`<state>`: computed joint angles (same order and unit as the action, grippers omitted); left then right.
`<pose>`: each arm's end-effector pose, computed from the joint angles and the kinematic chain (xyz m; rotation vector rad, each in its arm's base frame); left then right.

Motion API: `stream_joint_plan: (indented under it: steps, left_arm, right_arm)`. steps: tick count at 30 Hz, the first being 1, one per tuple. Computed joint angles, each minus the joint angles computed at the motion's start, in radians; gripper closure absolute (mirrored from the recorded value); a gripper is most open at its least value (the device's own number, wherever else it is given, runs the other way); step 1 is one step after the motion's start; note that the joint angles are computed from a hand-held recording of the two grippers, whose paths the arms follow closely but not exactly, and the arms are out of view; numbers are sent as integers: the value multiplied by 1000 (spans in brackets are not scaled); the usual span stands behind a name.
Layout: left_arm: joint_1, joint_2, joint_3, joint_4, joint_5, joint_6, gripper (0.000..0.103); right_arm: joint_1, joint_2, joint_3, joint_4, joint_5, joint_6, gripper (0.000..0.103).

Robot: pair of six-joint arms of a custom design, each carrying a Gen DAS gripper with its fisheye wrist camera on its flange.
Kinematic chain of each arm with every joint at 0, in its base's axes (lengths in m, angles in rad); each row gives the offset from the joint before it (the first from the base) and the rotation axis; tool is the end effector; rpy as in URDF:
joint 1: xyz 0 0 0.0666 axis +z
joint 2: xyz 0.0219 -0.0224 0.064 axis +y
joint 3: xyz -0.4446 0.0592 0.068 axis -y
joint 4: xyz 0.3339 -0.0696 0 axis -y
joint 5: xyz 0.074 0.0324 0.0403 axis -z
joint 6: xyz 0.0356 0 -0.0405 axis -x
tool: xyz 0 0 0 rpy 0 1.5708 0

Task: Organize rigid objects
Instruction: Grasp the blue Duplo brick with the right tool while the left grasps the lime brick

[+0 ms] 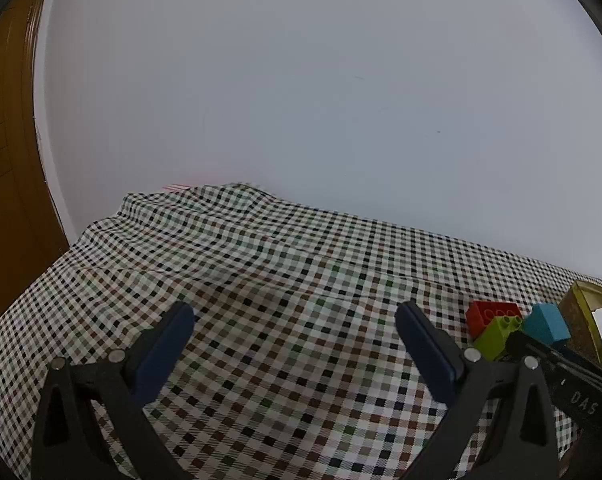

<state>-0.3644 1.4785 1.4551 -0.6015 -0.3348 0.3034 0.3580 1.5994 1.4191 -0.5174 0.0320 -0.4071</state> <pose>0.4428 -0.1568 0.5086 -0.1201 2.1529 -0.0173 0.4828 0.1790 0.4426 0.0735 2.2937 0.3656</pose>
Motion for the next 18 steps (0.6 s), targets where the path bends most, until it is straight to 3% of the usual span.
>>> stream_joint_plan:
  steps: [1, 3, 10, 14, 18]
  left_arm:
    - [0, 0, 0, 0, 0, 0, 1]
    - [0, -1, 0, -2, 1, 1, 1]
    - [2, -3, 1, -9, 12, 6, 1]
    - [-5, -7, -9, 10, 21, -9, 1]
    - [-20, -9, -13, 24, 37, -44, 1]
  right_arm:
    - [-2, 3, 1, 5, -9, -2, 42]
    - [-18, 0, -8, 13, -59, -17, 56]
    - [-37, -8, -24, 39, -94, -47, 59]
    - [-22, -35, -55, 84, -49, -43, 69]
    - [-15, -51, -67, 107, -15, -33, 69]
